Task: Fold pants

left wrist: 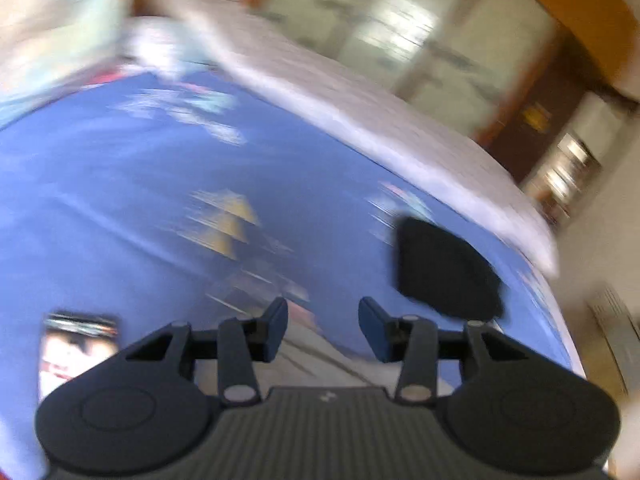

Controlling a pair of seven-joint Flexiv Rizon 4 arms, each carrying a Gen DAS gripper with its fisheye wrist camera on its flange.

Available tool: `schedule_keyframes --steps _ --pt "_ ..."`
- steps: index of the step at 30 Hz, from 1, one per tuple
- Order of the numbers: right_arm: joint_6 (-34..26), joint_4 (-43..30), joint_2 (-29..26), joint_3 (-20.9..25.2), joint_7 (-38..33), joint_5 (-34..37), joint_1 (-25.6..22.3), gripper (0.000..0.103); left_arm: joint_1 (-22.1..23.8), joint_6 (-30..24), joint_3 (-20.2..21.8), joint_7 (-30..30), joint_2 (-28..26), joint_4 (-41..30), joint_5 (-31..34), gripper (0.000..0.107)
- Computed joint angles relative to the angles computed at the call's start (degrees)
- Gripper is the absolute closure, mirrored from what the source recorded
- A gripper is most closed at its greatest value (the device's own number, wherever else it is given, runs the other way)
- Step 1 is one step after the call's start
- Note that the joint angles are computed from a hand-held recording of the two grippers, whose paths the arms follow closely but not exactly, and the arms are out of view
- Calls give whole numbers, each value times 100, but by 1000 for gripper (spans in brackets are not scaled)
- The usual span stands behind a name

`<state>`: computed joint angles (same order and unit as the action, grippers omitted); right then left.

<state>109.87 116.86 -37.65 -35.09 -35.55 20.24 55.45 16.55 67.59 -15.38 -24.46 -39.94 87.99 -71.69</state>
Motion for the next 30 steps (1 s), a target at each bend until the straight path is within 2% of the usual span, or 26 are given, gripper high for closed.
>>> schedule_keyframes --steps 3,5,6,7,8,9,10,11,12,13,14,15,17,19,20,22,24,26,28,30 --pt "112 -321 71 840 -278 -486 -612 65 -100 -515 53 241 39 319 369 67" --pt "-46 -481 62 1193 -492 -769 -848 65 -411 -510 452 -260 -129 288 1051 67" --pt "-221 -529 58 1270 -586 -908 -888 65 -670 -486 829 -542 -235 244 1364 67" --pt "-415 -566 71 1354 -613 -1029 -967 65 -841 -241 1104 -1008 -330 275 1962 73" --pt "-667 -578 102 1540 -583 -1171 -1135 65 -867 -32 1191 -1207 -435 339 2190 75" --pt "-925 -624 109 1771 -462 -1286 -1360 67 -733 -148 1092 -1190 -434 393 2044 75" --pt "-922 -654 77 2113 -341 -1311 -1677 70 -474 -169 816 -1053 -363 540 1815 75" --pt "-545 -616 28 2511 -230 -1292 -2046 71 -341 -238 725 -1254 -314 584 1959 76" --pt "-283 -550 14 2724 -22 -1353 -2266 71 -308 -175 730 -1503 -289 599 2193 85" --pt "-13 -440 26 2751 161 -1346 -2325 71 -346 -75 802 -1664 -270 606 2412 90" --pt "135 -384 71 2669 -30 -1013 -2225 70 -324 -71 807 -1773 -279 588 2561 90" --pt "331 -280 125 2404 -265 -550 -1965 68 -257 -142 767 -1884 -271 578 2625 90" --pt "768 102 228 1776 -197 -61 -1457 67 -112 -304 659 -2078 -204 582 2734 90" --pt "1040 443 306 1114 -420 832 -846 66 50 -376 533 -2084 -182 508 2727 75" --pt "1125 604 324 762 -544 1286 -533 65 142 -245 384 -1938 -74 639 2596 72" --pt "1144 903 310 60 -760 2173 55 62 382 21 -27 -1617 101 860 2379 70" --pt "973 1052 132 -580 -802 2914 559 60 421 11 -191 -1398 191 926 2116 70" --pt "792 1157 -289 -1190 -551 3441 955 55 372 -148 -221 -1311 217 887 1946 70" --pt "752 1165 -516 -1213 -289 3591 898 53 293 -266 -210 -1254 263 888 1856 70" --pt "891 1115 -603 -893 -19 3419 510 52 104 -390 -67 -1317 270 837 1878 70"
